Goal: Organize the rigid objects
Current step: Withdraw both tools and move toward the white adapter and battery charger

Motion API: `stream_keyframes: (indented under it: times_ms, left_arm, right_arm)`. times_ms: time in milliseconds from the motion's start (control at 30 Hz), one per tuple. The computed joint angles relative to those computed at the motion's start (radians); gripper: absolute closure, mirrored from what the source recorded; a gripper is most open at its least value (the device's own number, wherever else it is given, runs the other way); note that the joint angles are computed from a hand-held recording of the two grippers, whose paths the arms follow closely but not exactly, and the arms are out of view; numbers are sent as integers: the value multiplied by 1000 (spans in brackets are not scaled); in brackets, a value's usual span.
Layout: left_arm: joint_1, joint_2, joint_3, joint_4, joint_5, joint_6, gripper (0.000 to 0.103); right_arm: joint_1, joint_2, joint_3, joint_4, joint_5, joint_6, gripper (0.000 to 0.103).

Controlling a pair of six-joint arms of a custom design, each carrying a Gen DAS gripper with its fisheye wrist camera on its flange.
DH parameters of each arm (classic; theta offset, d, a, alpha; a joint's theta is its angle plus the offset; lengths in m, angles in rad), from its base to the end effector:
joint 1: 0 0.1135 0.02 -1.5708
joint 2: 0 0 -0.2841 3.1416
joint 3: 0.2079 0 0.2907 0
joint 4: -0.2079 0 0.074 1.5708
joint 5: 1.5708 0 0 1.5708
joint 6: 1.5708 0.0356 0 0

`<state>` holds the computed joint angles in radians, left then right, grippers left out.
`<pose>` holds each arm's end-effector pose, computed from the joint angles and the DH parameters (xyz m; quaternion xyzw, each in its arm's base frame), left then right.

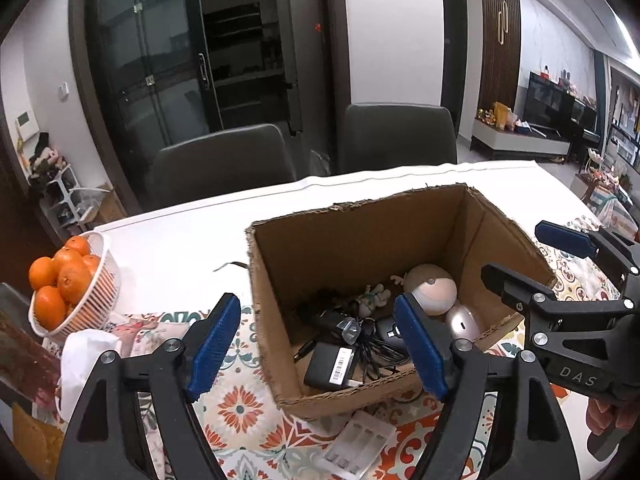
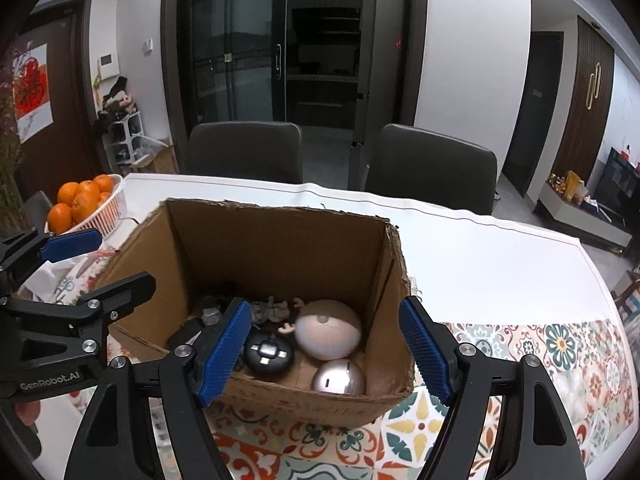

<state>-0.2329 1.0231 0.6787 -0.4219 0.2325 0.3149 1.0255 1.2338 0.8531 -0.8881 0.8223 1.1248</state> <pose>0.2300 -0.0630 0.2411 0.2909 0.8676 -0.0907 0.3929 0.1476 0.1931 0.2379 0.1050 0.9021 -0.0666 0.4132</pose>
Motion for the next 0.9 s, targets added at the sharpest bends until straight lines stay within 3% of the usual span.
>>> stream_keyframes:
  times_ms: [467, 900]
  left_arm:
    - [217, -234, -52, -165, 127, 88, 24]
    - [440, -365, -113, -277, 227, 198, 24]
  right_arm:
    - [208, 94, 117, -143, 119, 202, 26]
    - [305, 168, 142, -95, 149, 239, 22]
